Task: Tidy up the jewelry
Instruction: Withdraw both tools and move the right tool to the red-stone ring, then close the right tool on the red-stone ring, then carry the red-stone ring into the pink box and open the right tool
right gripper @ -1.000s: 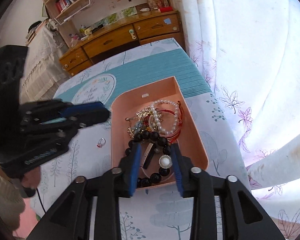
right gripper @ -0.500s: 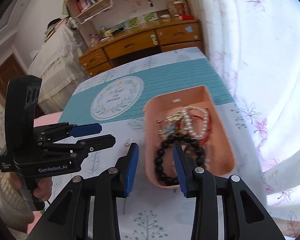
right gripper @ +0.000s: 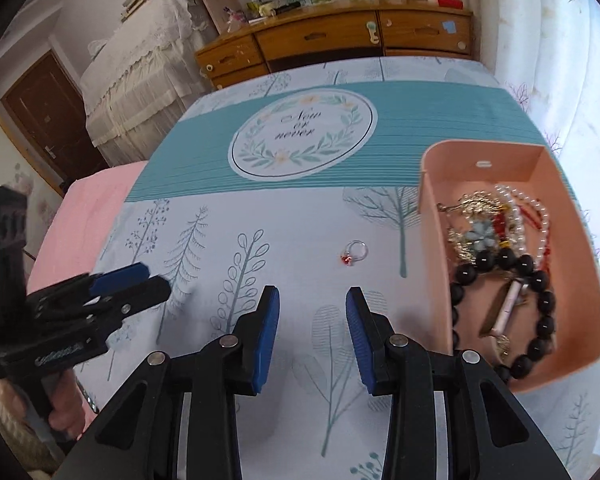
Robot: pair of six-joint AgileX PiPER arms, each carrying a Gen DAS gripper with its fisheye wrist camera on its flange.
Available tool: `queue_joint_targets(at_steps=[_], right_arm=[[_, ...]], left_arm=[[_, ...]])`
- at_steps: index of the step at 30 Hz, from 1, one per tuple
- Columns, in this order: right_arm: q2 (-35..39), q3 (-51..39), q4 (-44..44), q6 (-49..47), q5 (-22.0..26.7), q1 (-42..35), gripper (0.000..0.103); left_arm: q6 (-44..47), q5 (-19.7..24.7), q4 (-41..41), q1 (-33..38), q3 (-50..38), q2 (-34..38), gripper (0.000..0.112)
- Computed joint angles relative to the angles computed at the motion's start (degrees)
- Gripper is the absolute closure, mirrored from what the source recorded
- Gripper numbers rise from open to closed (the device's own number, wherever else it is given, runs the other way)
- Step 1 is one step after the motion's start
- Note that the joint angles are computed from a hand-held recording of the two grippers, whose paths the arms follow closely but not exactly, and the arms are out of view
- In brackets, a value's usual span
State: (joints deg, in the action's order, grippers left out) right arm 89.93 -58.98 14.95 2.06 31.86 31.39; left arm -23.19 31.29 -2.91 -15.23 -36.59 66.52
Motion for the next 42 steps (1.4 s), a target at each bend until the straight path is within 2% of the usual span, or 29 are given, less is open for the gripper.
queue_joint_targets(at_steps=[4,6,12,25,29,36,42], right_arm=[[5.67,-2.47,-7.62,9.52,-1.9,1.91,0.067],[8.22,-3.77,-7.7,10.25,-2.38,1.25,0.071],[12.17,-6.21,-17.09,19.0,-3.71,3.33,0.073],[15.25,-8.96,-30.1,29.79,-4.79,5.27,0.084],[14.54,-7.45,-34.83,33.23,-5.4,5.98,0.095],[12.46,-4.69,-28.36,27.31,-7.5,4.93,0.095],[6.28,-0.71,-19.07,18.34,-7.4,4.43,0.095]], left_arm=[[1.17,-0.9,-0.7,0.43,1.88,-1.06,0.065],[1.69,-1.75,-1.47,0.47,1.76,-0.35,0.065],[5.36,-3.11,-4.5,1.75,2.11,0.17,0.065],[9.98,-3.44,-9.25,3.41,2.95,0.51,0.065],[8.58,-3.37,-8.16,2.53,2.45,1.05,0.065],[-0.25,-2.12,-0.13,-1.69,0.85,0.84,0.065],[-7.58,0.49,6.64,-6.37,-1.18,0.42,0.065]])
